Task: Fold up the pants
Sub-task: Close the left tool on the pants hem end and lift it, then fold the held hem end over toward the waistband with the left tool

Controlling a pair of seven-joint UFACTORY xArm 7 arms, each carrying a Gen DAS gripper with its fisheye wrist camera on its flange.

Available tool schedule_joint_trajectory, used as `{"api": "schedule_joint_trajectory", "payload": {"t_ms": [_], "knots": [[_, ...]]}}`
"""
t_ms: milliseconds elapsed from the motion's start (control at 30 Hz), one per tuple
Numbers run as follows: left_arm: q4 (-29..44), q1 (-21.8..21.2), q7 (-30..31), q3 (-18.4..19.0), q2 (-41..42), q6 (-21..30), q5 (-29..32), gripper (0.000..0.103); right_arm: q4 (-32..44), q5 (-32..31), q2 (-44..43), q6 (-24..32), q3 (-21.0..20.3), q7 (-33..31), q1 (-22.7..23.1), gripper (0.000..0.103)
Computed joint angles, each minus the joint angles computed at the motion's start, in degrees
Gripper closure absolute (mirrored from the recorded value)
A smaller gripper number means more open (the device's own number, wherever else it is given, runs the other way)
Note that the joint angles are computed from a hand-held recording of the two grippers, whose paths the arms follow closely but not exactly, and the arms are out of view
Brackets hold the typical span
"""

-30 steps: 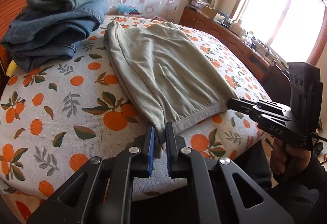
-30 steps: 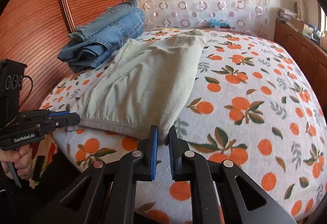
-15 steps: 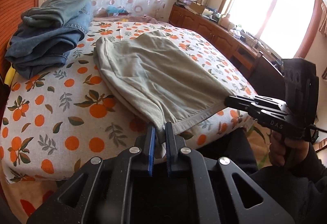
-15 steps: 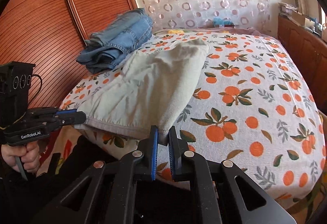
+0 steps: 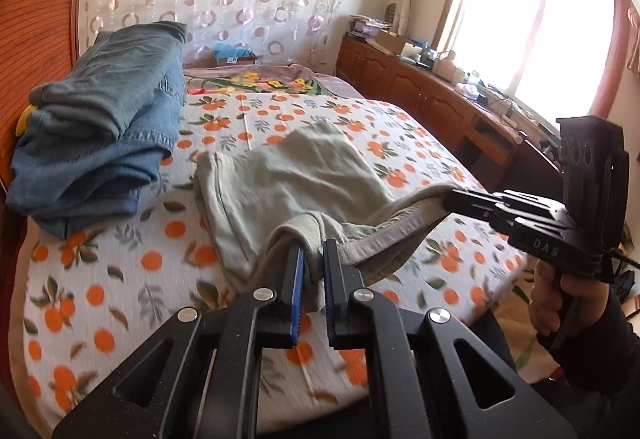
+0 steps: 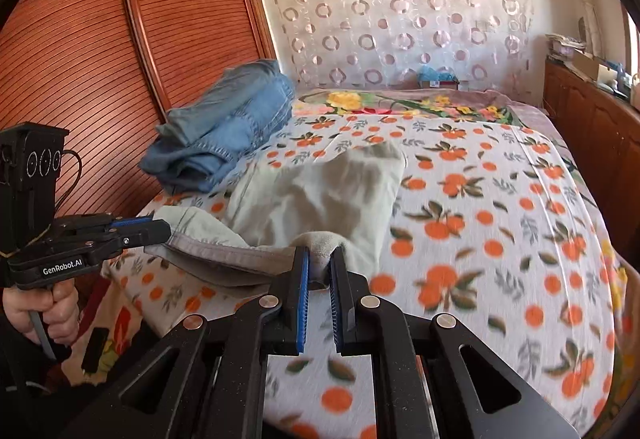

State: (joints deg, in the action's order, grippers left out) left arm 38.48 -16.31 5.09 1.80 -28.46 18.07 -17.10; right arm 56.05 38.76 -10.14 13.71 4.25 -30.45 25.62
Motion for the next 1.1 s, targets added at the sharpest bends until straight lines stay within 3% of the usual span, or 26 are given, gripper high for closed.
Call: {"api": "schedule_joint_trajectory", "payload": {"t_ms": [167, 400, 633, 1100], "knots": [[3.88, 0.36, 1.86, 1.35, 5.49, -1.30, -0.40, 0.093, 6.96, -1.44, 6.21, 2.53, 1.07, 1.13, -2.13, 0.094], [7.71, 0.24, 7.12, 3.29, 12.18, -3.50, -5.29, 0.093, 15.63, -9.12, 15.05, 2.46, 4.95, 5.18, -5.93, 0.093], [11.45, 2.41, 11.92, 2.69, 16.84, -2.95, -10.26, 0.093, 23.19, -12.57, 22.01, 5.00, 7.50, 8.28, -8.71, 0.093], [18.15, 8.57, 6.91, -1.76, 22.32, -2.19, -4.88, 0.092, 35.87, -21.24, 31.43, 8.06, 8.22, 16.33, -9.55, 0.093]]}}
